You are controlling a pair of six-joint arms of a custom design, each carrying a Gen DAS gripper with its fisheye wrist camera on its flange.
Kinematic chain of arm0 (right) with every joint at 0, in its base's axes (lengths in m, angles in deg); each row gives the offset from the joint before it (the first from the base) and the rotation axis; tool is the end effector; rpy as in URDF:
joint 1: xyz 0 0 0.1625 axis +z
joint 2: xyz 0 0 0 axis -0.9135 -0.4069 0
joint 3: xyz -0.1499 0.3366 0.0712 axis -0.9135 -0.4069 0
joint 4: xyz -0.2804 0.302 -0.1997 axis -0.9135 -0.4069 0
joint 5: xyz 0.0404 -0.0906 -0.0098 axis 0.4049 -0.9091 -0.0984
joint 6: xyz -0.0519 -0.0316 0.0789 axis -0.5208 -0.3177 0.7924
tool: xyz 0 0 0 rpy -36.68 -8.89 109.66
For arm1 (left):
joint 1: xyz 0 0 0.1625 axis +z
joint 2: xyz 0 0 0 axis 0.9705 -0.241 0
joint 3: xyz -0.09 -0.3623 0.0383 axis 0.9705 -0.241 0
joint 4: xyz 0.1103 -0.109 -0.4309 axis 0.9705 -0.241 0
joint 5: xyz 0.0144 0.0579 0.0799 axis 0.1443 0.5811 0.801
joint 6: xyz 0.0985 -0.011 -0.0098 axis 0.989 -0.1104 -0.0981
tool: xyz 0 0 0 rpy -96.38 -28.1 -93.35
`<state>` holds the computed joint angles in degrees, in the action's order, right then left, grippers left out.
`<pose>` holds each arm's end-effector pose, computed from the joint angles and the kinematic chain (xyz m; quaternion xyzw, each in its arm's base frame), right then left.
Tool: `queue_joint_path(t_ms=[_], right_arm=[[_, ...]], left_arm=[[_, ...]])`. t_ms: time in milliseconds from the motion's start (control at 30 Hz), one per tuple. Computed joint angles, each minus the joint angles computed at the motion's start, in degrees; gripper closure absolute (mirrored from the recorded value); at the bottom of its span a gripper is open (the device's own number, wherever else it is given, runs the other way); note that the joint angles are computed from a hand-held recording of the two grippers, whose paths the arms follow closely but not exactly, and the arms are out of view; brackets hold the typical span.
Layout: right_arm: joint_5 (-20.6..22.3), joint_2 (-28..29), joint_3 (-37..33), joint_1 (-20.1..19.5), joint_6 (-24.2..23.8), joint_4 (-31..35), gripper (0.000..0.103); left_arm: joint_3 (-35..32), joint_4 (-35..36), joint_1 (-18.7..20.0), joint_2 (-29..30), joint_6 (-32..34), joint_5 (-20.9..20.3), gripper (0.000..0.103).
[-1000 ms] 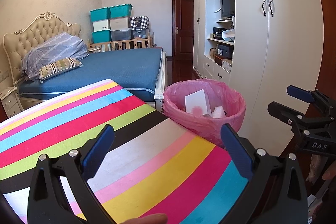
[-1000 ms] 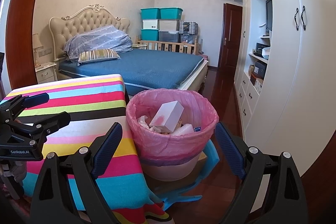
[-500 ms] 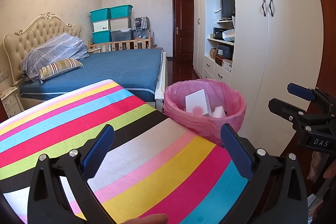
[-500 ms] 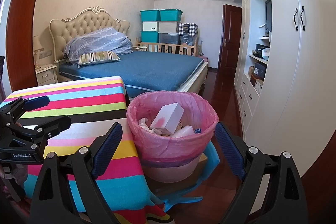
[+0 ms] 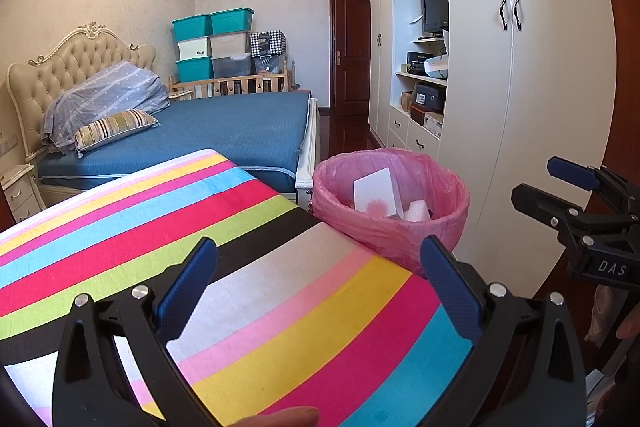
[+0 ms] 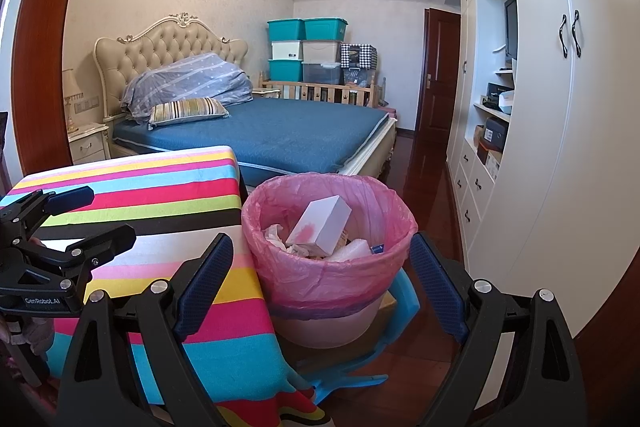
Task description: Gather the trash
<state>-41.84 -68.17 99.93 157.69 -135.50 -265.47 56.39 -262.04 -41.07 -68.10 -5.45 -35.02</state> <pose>0.1380 -0.4297 0.1911 0.3667 -0.7871 0.4353 0.2377 -0.1772 -0.3964 0.1494 0.2215 0.7843 -0.4835 0.3196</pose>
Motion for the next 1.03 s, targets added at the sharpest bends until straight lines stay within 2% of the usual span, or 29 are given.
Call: queue_joint_path(t_ms=[633,733,833,967,1033], right_arm=[[-0.1,0.1,0.0,0.0,0.0,-0.1,0.019],[-0.2,0.1,0.0,0.0,0.1,0.0,0.019],[-1.1,0.4,0.0,0.5,0.2,-0.1,0.019],[-2.6,1.0,-0.2,2.0,0.4,0.2,0.019],[-3.5,1.8,-0.4,3.1,0.7,0.7,0.019]], left_arm=[[0.4,-0.6,-0.1,0.2,0.6,-0.9,0.005],[0.5,-1.5,-0.4,0.6,0.4,0.1,0.005],[0.9,-1.3,-0.1,-0.7,0.0,-1.0,0.005],[2.2,5.4,0.1,-5.7,-3.4,-1.6,0.005],[3.5,15.3,0.6,-11.6,-9.4,-2.1,0.005]])
